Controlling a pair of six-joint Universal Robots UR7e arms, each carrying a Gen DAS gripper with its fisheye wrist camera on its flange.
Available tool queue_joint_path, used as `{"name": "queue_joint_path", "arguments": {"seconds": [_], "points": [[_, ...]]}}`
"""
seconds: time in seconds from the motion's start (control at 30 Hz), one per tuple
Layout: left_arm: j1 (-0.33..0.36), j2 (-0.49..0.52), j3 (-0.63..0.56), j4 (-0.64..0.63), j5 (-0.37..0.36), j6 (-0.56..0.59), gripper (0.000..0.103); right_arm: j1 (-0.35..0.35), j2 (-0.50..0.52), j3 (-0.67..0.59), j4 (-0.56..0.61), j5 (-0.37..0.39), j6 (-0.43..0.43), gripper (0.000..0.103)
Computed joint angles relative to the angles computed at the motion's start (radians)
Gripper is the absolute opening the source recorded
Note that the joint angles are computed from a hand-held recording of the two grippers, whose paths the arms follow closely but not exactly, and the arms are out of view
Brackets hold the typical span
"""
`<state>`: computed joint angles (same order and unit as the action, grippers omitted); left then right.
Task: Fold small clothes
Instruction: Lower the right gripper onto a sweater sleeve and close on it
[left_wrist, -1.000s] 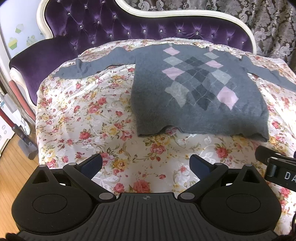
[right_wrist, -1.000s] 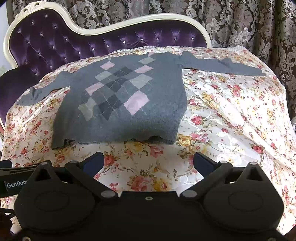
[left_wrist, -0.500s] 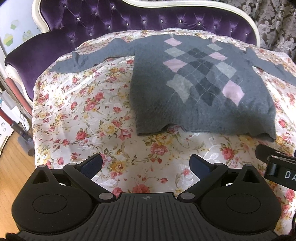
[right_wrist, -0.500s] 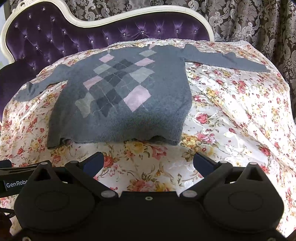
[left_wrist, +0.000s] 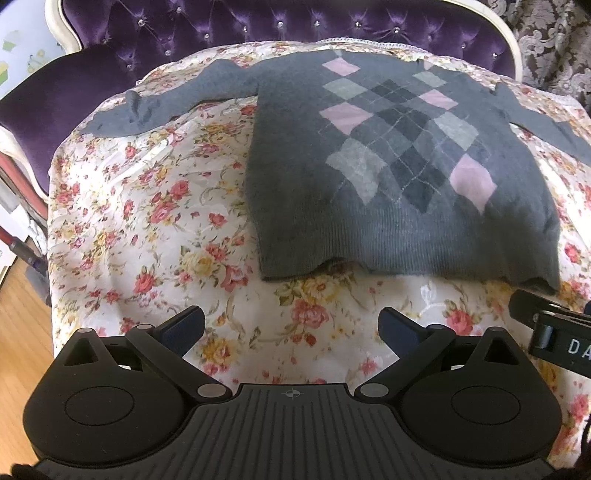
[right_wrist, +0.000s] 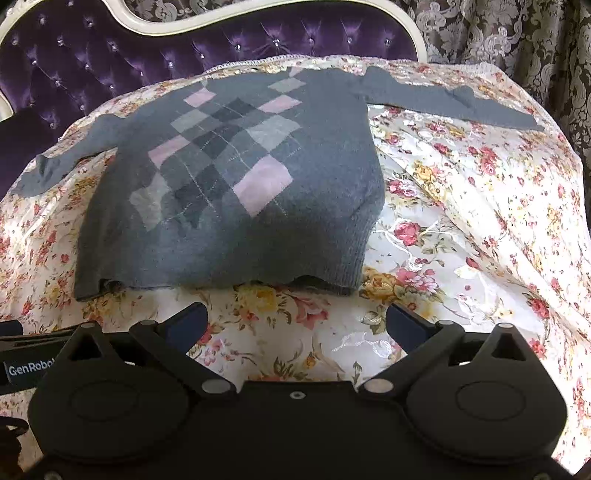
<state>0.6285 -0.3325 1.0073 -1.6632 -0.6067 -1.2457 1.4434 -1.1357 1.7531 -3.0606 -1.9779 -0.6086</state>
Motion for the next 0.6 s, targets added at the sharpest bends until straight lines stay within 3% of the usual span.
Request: {"name": "queue_joint_path", "arguments": {"seconds": [0.27,0.33,0.5,0.6], "points": [[0.025,0.006,-0.036,-0.066,0.030,0.073,0.101,0.001,0.021,-0.083,0.099,0.032,0.070,0.102],[0.030,0.009,-0.046,-0.095,0.044,0.097,0.090,0.000,0.028,-0.107,0.115,0.048,0.085,0.102],[0.050,0.039,-0.125,-0.122,0.050,0.181,0.088,-0.009,0.041,-0.169,0.134,0.114,0.113,0.102],[0.058,0.058,-0.163,-0.158,0.069,0.236,0.082,-0.015,0.054,-0.209,0.111,0.152,0.101,0.102]]}}
